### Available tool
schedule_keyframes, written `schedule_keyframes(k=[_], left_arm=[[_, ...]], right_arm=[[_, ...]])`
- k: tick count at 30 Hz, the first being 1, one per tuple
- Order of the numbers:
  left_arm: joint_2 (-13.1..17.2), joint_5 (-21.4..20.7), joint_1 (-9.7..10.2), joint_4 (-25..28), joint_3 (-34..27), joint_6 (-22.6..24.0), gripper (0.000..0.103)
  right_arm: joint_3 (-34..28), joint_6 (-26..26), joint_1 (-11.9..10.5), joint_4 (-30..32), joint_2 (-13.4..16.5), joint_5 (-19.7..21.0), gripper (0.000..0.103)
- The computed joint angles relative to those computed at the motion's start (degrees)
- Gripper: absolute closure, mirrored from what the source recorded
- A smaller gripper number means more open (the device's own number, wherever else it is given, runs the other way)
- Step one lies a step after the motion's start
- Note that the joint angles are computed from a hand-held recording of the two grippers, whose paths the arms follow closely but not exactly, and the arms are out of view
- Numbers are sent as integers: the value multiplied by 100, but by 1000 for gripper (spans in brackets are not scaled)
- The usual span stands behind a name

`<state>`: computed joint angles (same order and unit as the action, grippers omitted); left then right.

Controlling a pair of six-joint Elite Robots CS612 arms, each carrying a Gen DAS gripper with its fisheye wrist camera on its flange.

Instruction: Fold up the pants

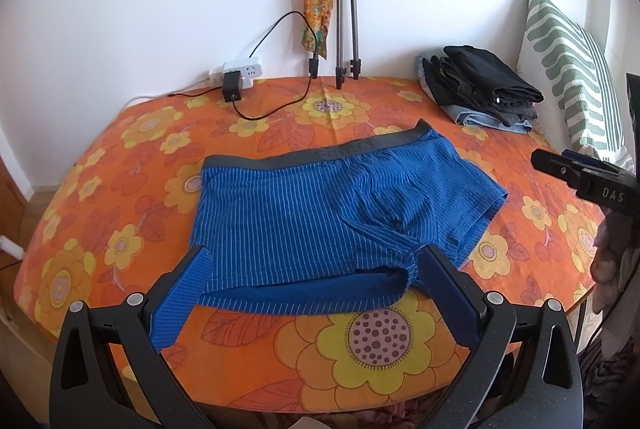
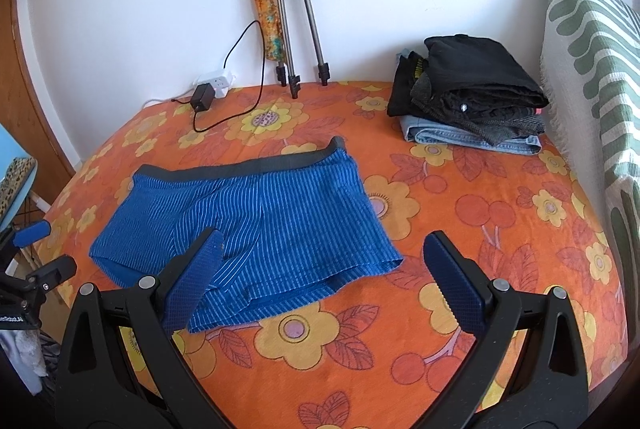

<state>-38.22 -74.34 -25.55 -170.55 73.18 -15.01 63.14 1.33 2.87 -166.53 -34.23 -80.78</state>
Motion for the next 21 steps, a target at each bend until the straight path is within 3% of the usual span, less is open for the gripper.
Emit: schedule_keyframes(k=[12,16,21], left_arm=[[139,-120,158,538,-380,-294,9],[206,-295,218,770,-592,-380,13],[403,-471,249,1168,-1123,-102,18]], right_arm=[[-440,676,-244,369,157,405,2],[-617,1008,-327,621,258,611,8],[-742,1310,-384,1066,364,755,16]])
